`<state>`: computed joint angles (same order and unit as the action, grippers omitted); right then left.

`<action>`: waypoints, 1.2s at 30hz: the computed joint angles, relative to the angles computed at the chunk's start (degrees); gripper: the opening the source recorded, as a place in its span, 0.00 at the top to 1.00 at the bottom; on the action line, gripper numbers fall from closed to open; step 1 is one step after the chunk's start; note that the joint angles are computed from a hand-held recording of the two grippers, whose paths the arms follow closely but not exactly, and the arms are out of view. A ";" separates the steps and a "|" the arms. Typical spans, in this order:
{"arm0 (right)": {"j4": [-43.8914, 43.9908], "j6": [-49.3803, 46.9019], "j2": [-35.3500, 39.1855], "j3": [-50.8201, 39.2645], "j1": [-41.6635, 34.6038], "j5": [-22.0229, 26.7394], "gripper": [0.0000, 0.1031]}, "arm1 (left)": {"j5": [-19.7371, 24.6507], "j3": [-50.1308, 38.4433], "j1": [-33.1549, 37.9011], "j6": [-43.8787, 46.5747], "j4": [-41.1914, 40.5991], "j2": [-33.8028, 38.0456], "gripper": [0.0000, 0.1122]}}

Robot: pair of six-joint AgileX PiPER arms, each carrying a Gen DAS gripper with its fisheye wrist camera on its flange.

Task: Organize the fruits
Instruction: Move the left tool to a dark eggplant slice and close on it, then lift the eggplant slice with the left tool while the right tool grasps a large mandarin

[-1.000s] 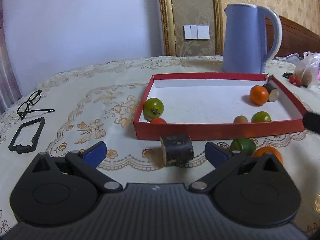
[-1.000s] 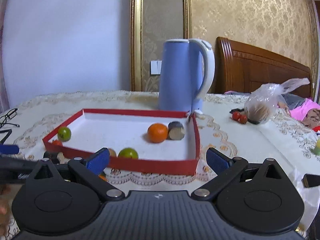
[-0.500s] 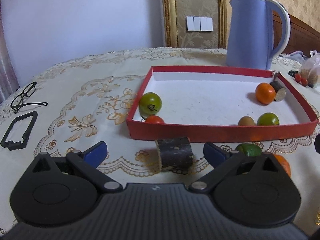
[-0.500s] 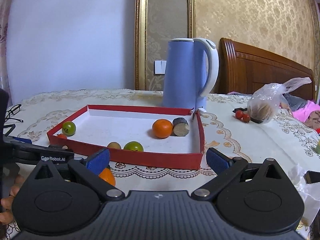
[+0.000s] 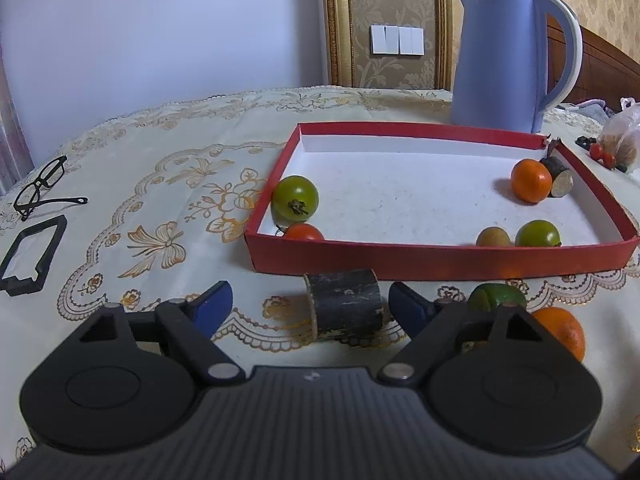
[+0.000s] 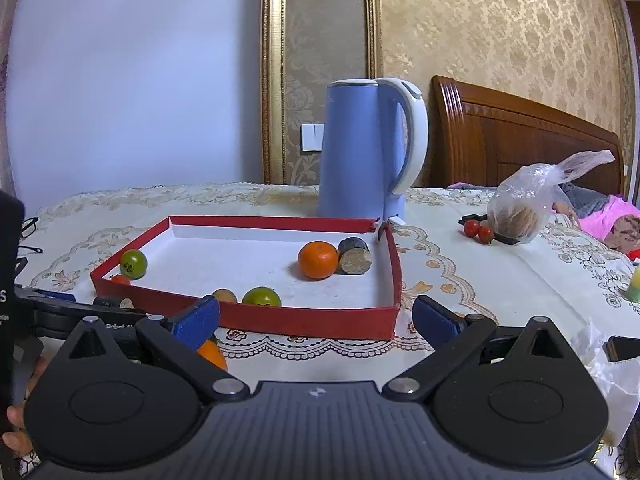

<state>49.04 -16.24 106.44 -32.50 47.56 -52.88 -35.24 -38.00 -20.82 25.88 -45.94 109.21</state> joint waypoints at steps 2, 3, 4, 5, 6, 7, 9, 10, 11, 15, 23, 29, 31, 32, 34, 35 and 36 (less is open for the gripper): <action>0.20 -0.41 0.07 -0.06 0.23 0.00 0.00 | 0.44 -0.12 0.37 -0.29 0.70 0.03 0.35; 0.23 -0.57 0.05 -0.09 0.25 0.12 0.00 | 0.66 -0.21 0.47 -0.28 0.89 0.12 0.40; 0.26 -0.69 0.02 -0.07 0.27 0.23 0.00 | 0.99 -0.15 0.64 -0.68 1.51 -0.02 0.44; 0.32 -0.82 -0.03 -0.02 0.29 0.30 0.00 | 1.22 0.04 0.93 -1.80 2.83 -0.14 0.45; 0.33 -0.88 -0.13 0.12 0.35 0.31 0.00 | 1.54 0.15 1.18 -2.59 3.89 -0.29 0.48; 0.47 -1.02 -0.20 0.22 0.49 0.31 0.00 | 1.62 0.28 1.29 -3.29 4.77 -0.34 0.51; 0.54 -1.31 -0.36 0.31 0.60 0.51 0.00 | 1.87 0.56 1.56 -4.78 6.84 -0.52 0.57; 0.31 -1.37 -0.47 0.43 0.62 0.67 0.00 | 2.09 0.67 1.65 -5.47 7.81 -0.67 0.63; 0.07 -1.47 -0.59 0.54 0.63 0.91 0.00 | 2.37 0.87 1.90 -6.64 9.35 -0.85 0.66; 0.15 -3.67 -0.34 0.27 1.40 1.65 0.00 | 2.89 1.34 2.37 -8.76 11.81 -1.36 0.71; 0.05 -7.65 0.84 -1.39 2.57 4.39 0.00 | 1.72 3.57 3.75 -10.07 12.33 -3.44 0.72; -1.31 -8.87 2.29 -3.20 2.65 7.08 0.00 | -3.44 5.55 2.01 -5.46 6.77 -4.03 0.72; -2.04 -9.35 2.84 -4.04 2.46 8.34 0.02 | -3.41 5.90 2.18 -5.68 7.27 -4.45 0.72; -2.62 -9.33 3.05 -4.55 2.11 9.36 0.05 | -3.29 6.09 2.32 -6.02 7.80 -4.68 0.72; -3.82 -9.38 3.31 -5.53 1.21 11.63 0.13 | -3.45 6.53 2.35 -6.34 8.39 -5.00 0.73; -4.12 -9.52 3.53 -6.05 0.86 12.61 0.18 | -3.40 6.62 2.32 -6.25 8.42 -5.09 0.73; -4.17 -9.91 3.88 -6.67 0.58 13.49 0.20 | -3.36 6.65 2.35 -6.46 8.70 -5.10 0.73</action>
<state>44.87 -26.15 110.32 -39.18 48.15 -39.39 -38.60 -31.35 -18.47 19.42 -37.24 104.11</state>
